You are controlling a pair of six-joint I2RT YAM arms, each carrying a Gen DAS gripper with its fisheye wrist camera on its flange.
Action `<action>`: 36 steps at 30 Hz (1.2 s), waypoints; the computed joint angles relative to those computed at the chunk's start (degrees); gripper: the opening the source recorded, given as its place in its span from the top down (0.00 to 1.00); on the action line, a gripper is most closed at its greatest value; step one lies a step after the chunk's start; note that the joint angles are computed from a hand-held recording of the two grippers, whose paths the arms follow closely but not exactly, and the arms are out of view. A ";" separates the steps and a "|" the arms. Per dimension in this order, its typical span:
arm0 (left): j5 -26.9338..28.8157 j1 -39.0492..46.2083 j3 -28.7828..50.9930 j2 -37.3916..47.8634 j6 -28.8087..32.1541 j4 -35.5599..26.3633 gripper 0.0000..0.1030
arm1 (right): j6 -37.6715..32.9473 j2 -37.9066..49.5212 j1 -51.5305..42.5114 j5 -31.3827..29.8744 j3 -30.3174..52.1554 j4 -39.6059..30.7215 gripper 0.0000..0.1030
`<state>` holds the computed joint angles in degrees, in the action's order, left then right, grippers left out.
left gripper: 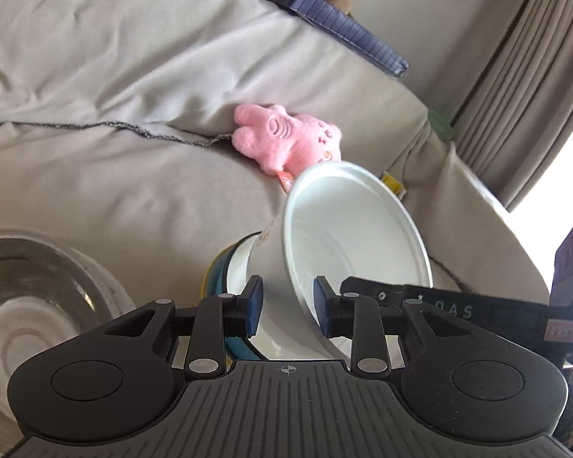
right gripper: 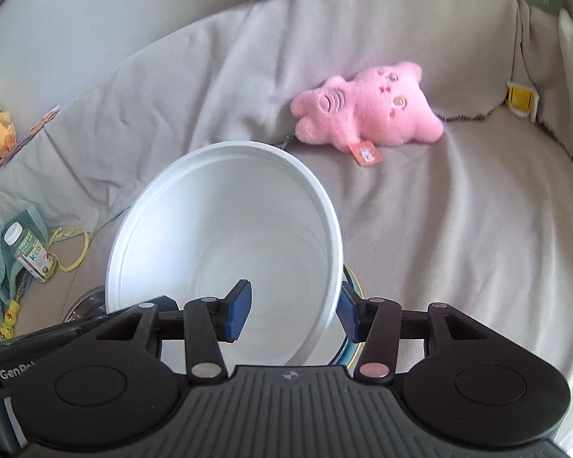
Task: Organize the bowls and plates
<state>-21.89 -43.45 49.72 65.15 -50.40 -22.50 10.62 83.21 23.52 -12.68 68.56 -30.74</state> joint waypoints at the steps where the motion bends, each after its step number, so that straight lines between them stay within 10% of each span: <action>1: -1.16 -0.46 0.71 1.08 0.03 -0.32 0.70 | 0.04 0.27 -0.32 -0.08 -1.80 1.97 0.52; 12: -12.79 -5.29 3.94 6.57 -6.95 -9.32 0.70 | -0.33 -2.92 -3.88 -3.35 -11.31 14.08 0.42; 23: -8.74 -3.28 -4.07 -6.78 -7.89 -9.24 0.71 | 0.75 -4.06 -1.66 1.55 -14.17 15.01 0.41; 36: -22.30 -7.13 -8.16 -36.30 -37.82 -54.84 0.71 | 6.81 -14.94 15.45 6.00 -16.31 11.47 0.23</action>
